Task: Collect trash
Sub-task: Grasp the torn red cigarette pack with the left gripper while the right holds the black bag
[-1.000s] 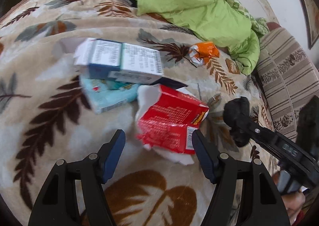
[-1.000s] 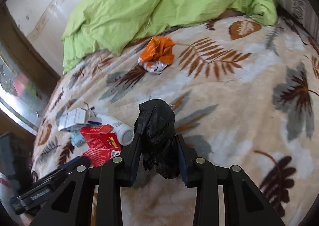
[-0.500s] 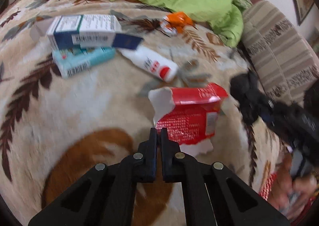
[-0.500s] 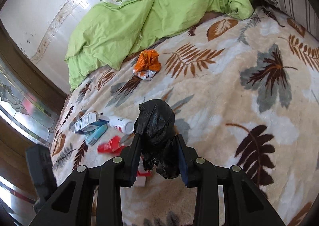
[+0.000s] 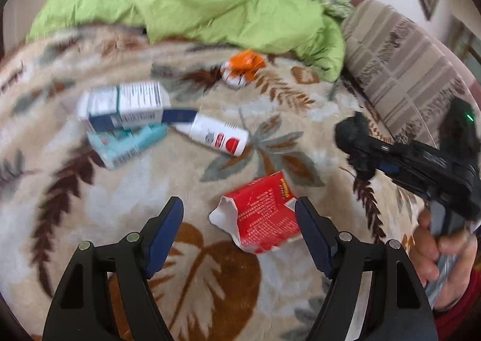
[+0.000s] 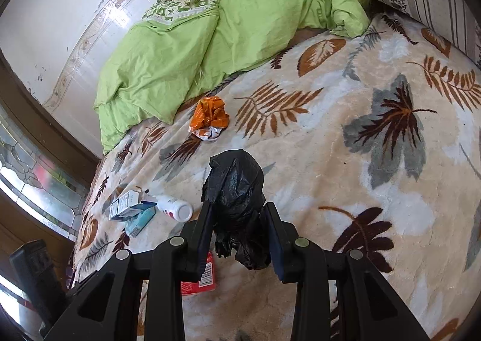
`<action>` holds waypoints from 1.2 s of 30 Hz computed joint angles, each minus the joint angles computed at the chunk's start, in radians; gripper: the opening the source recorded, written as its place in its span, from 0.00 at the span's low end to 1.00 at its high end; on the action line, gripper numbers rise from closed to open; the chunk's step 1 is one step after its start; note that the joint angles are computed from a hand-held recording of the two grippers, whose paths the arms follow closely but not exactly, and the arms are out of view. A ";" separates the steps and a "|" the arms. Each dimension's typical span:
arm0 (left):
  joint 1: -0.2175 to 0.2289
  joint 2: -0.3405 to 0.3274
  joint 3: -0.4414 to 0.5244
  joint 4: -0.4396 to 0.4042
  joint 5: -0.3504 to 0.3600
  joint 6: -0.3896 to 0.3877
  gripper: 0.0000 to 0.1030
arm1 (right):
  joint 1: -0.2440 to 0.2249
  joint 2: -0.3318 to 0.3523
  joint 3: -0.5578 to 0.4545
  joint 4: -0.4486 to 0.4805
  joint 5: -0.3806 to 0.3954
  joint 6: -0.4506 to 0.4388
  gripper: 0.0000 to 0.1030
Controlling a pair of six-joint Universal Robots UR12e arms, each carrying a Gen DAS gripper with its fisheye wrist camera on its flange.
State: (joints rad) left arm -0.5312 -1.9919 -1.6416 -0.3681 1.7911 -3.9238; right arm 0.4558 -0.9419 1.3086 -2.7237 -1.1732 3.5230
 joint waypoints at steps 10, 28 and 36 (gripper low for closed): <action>-0.002 -0.069 0.098 -0.124 -0.027 0.129 0.38 | -0.004 0.006 -0.010 0.017 0.009 -0.013 0.35; -0.042 -0.094 0.136 -0.143 0.034 0.181 0.23 | -0.001 0.006 -0.011 0.012 -0.008 -0.017 0.35; -0.050 -0.042 0.077 -0.106 0.196 0.087 0.11 | 0.020 0.011 -0.025 0.036 0.000 -0.073 0.35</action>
